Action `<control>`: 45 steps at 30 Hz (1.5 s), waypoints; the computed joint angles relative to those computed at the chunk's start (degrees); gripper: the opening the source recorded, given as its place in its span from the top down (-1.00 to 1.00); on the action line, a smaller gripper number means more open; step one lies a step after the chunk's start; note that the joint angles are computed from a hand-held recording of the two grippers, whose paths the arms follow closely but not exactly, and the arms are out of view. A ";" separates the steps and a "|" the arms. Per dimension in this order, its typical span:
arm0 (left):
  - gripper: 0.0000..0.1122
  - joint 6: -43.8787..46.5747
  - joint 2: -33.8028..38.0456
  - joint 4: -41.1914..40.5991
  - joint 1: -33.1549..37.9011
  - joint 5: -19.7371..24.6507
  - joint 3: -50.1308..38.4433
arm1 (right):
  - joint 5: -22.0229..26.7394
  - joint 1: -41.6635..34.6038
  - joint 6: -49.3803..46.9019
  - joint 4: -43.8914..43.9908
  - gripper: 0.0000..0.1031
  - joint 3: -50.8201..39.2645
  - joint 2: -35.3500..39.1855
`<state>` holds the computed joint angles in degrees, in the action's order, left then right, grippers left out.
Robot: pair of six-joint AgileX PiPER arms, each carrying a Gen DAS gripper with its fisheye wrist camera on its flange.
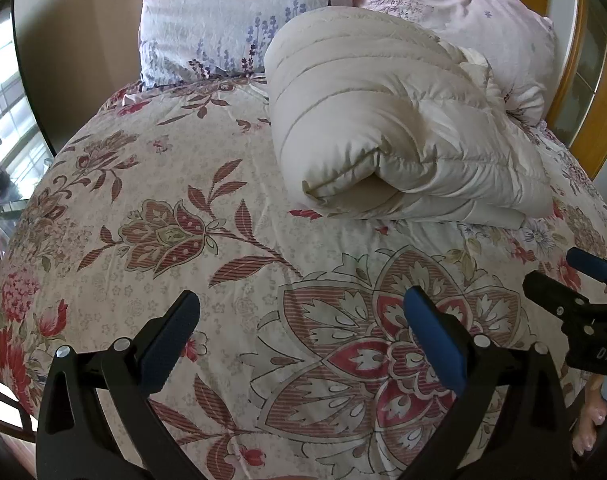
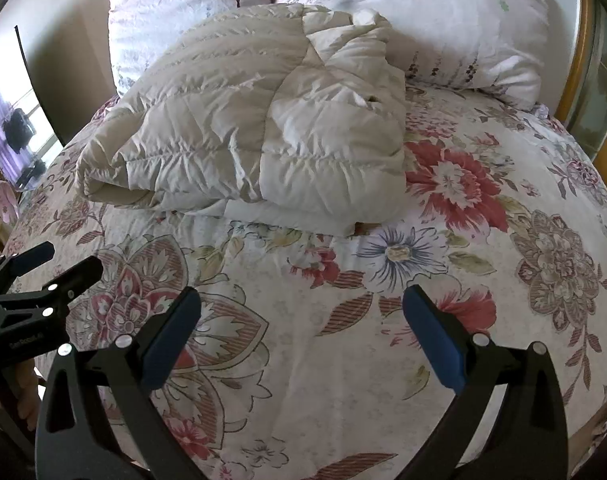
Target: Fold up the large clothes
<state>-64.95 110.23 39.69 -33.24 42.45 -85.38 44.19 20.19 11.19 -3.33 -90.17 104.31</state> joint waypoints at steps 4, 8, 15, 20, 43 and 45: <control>-0.81 -0.13 0.09 -0.10 0.11 -0.19 0.17 | -0.05 -0.06 -0.10 0.08 -0.96 0.02 0.04; -0.81 -0.08 0.11 -0.09 0.13 -0.22 0.13 | -0.17 -0.08 -0.07 0.09 -0.96 0.06 0.12; -0.81 0.02 0.17 -0.21 0.12 -0.09 -0.04 | -0.27 -0.07 -0.06 0.12 -0.96 0.06 0.22; -0.81 -0.10 0.39 -0.12 0.02 -0.06 -0.18 | -0.21 -0.04 0.02 0.11 -0.96 0.03 0.24; -0.81 -0.23 0.98 -0.26 -0.06 -0.22 -0.39 | -0.15 -0.11 -0.13 0.39 -0.96 -0.18 0.53; -0.81 -0.20 1.08 -0.30 -0.04 -0.20 -0.46 | -0.15 0.03 0.13 0.31 -0.96 -0.21 0.63</control>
<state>-65.15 111.31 39.38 -33.28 42.25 -85.84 44.04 20.22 11.32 -3.02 -90.38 104.94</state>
